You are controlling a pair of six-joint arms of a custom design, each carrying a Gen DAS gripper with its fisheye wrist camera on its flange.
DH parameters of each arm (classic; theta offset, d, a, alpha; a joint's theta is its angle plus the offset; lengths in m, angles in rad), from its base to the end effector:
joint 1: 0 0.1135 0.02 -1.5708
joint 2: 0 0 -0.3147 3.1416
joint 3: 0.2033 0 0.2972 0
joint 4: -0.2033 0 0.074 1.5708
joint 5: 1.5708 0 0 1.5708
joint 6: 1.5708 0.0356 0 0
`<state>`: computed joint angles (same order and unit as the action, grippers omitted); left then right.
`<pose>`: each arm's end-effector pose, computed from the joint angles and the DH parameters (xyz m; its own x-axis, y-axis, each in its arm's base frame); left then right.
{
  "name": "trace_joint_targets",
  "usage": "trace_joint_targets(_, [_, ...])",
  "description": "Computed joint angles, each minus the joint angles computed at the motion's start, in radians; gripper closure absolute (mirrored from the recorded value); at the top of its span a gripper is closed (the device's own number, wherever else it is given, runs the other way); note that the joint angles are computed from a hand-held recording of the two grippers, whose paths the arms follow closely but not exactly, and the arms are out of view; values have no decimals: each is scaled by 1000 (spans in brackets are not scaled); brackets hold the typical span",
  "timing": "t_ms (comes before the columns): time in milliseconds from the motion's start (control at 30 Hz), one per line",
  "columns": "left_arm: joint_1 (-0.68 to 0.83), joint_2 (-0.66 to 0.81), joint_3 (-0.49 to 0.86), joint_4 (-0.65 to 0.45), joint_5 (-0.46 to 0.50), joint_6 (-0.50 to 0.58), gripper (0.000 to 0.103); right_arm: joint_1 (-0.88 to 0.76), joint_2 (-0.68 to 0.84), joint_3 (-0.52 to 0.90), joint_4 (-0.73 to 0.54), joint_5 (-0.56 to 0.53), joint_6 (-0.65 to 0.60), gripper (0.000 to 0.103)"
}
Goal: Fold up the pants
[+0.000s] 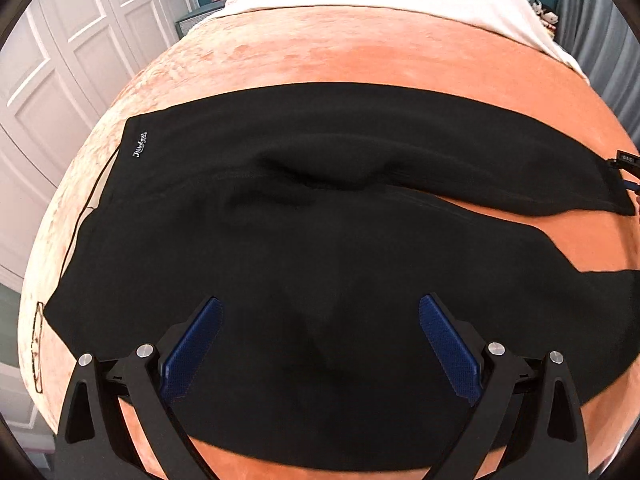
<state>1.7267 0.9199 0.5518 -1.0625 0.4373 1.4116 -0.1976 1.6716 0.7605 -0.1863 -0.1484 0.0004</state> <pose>-0.0064 0.1380 0.2099 -0.8683 -0.2362 -0.4362 -0.2951 0.9528 0.0715 0.3219 -0.0591 0.1362 -0.8727 0.1751 -0.4559 0.1284 0.9829 0.1318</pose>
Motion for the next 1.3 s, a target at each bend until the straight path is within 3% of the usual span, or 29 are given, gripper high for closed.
trace_joint_targets(133, [-96, 41, 18, 88, -6, -114, 6, 11, 35, 12, 33, -10, -11, 48])
trace_joint_targets(200, [-166, 92, 57, 158, -3, -220, 6, 13, 23, 7, 32, -20, -18, 78])
trace_joint_targets(267, [-239, 204, 141, 205, 1, -338, 6, 15, 7, 4, 19, -48, -21, 86])
trace_joint_targets(433, [-410, 624, 507, 396, -112, -713, 6, 44, -36, -23, 23, -3, -6, 88])
trace_joint_targets(467, [-419, 689, 571, 420, -132, -743, 6, 45, -44, -28, 23, 2, 3, 88])
trace_joint_targets(533, [-457, 832, 704, 532, -267, -841, 6, 53, -53, -35, 27, 10, 24, 88])
trace_joint_targets(600, [-473, 972, 847, 521, -335, -864, 8, 57, -60, -43, 29, 16, 44, 88])
trace_joint_targets(667, [-481, 1122, 1018, 407, -362, -883, 13, 63, -66, -46, 26, 26, 66, 88])
trace_joint_targets(733, [-486, 1207, 1113, 302, -345, -865, 36, 76, -71, -47, 19, 44, 88, 88])
trace_joint_targets(767, [-490, 1227, 1118, 294, -353, -846, 64, 84, -74, -46, 12, 53, 95, 88])
trace_joint_targets(800, [-493, 1243, 1129, 267, -346, -820, 78, 92, -77, -44, 4, 64, 104, 88])
trace_joint_targets(900, [-498, 1203, 1076, 281, -335, -811, 83, 104, -100, -43, -18, 78, 117, 88])
trace_joint_targets(933, [-487, 1203, 1097, 245, -297, -810, 83, 108, -112, -41, -29, 82, 122, 88])
trace_joint_targets(967, [-470, 1199, 1116, 213, -259, -812, 94, 109, -123, -41, -35, 80, 123, 88])
trace_joint_targets(1000, [-454, 1193, 1133, 187, -220, -811, 98, 113, -146, -43, -43, 80, 124, 88])
trace_joint_targets(1100, [-385, 1136, 1170, 72, -74, -761, 98, 106, -245, -57, -71, 53, 124, 88])
trace_joint_targets(1200, [-288, 1039, 1169, -56, 57, -627, 98, 84, -395, -76, -136, -11, 98, 88])
trace_joint_targets(1300, [-149, 1006, 1240, -280, 158, -422, 98, 32, -578, -103, -241, -92, 40, 88])
